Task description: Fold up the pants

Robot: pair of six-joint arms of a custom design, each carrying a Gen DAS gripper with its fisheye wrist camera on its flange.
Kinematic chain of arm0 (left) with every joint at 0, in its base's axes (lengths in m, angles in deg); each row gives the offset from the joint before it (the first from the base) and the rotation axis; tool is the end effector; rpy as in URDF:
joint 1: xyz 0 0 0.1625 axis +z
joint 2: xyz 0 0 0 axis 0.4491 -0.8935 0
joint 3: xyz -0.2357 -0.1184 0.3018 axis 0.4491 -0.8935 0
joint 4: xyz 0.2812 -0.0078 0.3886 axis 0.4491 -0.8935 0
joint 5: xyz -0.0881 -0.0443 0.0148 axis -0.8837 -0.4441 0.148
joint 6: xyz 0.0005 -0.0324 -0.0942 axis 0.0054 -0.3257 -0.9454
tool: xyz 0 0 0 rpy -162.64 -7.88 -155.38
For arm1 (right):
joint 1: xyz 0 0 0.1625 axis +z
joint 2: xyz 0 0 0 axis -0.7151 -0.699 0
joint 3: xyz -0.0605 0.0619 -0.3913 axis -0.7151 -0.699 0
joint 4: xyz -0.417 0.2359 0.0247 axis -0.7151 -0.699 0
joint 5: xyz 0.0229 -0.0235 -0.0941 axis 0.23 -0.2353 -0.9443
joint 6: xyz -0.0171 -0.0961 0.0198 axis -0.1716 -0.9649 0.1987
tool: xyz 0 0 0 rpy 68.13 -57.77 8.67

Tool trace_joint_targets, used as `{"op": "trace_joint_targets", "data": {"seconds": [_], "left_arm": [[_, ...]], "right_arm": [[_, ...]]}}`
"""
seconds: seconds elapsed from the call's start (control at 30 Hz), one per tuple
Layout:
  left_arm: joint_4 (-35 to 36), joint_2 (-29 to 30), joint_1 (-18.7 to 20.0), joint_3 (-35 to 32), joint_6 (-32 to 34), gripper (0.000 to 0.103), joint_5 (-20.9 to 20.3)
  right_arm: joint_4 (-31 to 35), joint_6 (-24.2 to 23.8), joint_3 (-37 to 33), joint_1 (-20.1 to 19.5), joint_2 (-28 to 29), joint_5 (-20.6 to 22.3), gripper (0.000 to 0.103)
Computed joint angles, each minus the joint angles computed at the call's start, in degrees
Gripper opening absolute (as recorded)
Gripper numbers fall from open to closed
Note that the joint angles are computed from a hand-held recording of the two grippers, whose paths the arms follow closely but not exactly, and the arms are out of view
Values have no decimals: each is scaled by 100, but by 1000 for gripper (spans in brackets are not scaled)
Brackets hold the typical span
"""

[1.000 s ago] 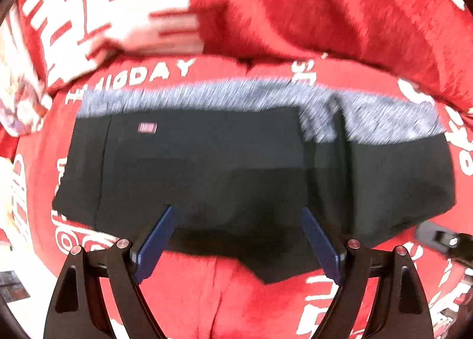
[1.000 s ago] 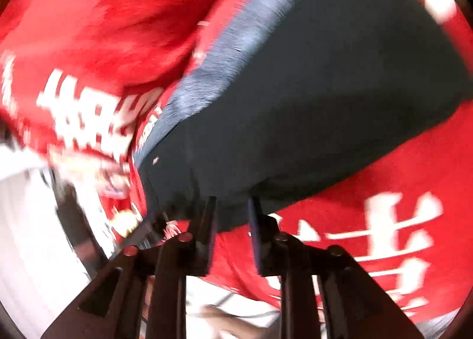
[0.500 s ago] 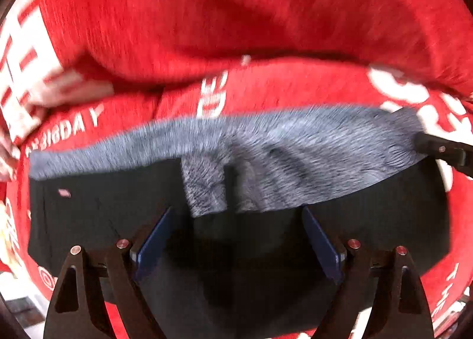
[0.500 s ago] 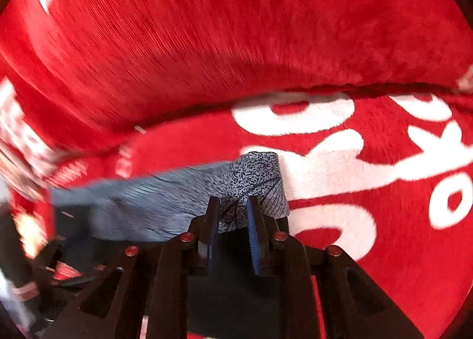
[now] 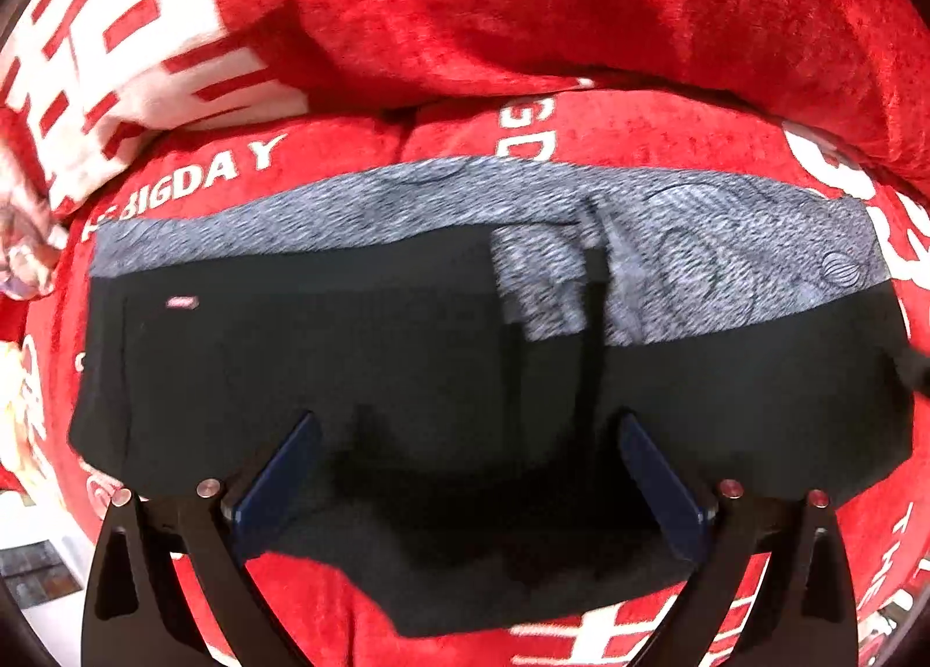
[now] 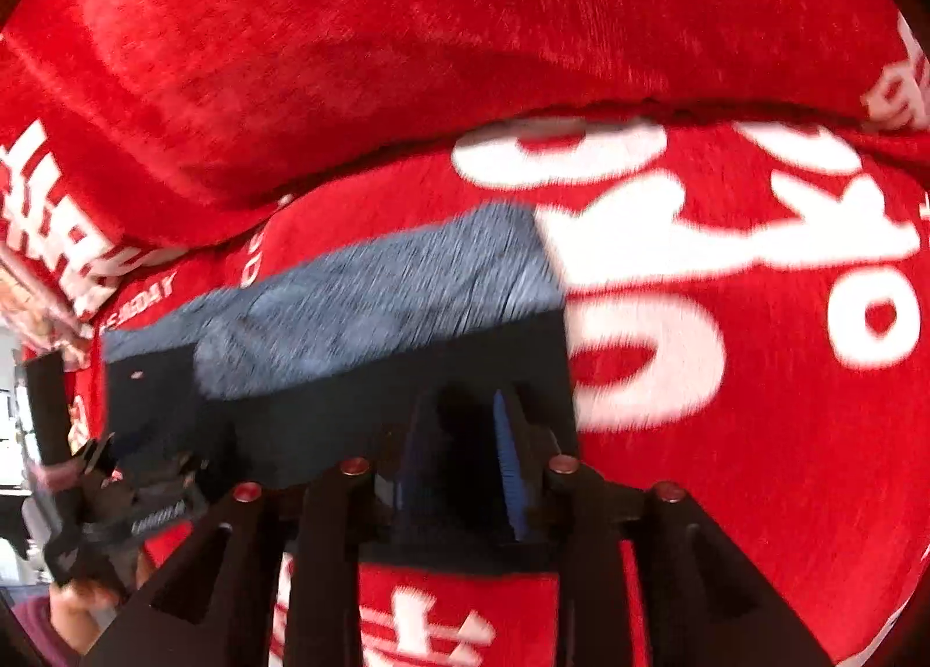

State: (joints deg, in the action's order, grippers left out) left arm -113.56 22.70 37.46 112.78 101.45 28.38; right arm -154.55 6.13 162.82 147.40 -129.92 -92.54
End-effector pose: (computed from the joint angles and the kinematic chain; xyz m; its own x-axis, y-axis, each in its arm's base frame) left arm -0.2043 -0.8897 0.1447 -0.4440 0.6476 -0.6192 0.5437 0.7440 0.3883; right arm 0.2227 -0.7281 0.1973 -0.6524 0.7212 0.2328 0.4740 0.6280 -0.6172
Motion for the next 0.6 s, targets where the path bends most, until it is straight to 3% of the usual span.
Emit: {"op": "trace_joint_targets", "data": {"seconds": [0.27,0.47,0.6], "left_arm": [[76,-386,-16,353,-145,103,137],[51,-678,-14,698,-209,103,135],[62,-738,73,654,-256,103,175]], "right_arm": [[-44,317,186,321,49,74,49],[170,416,110,434,117,184,50],[135,154,-127,481,284,245,50]]}}
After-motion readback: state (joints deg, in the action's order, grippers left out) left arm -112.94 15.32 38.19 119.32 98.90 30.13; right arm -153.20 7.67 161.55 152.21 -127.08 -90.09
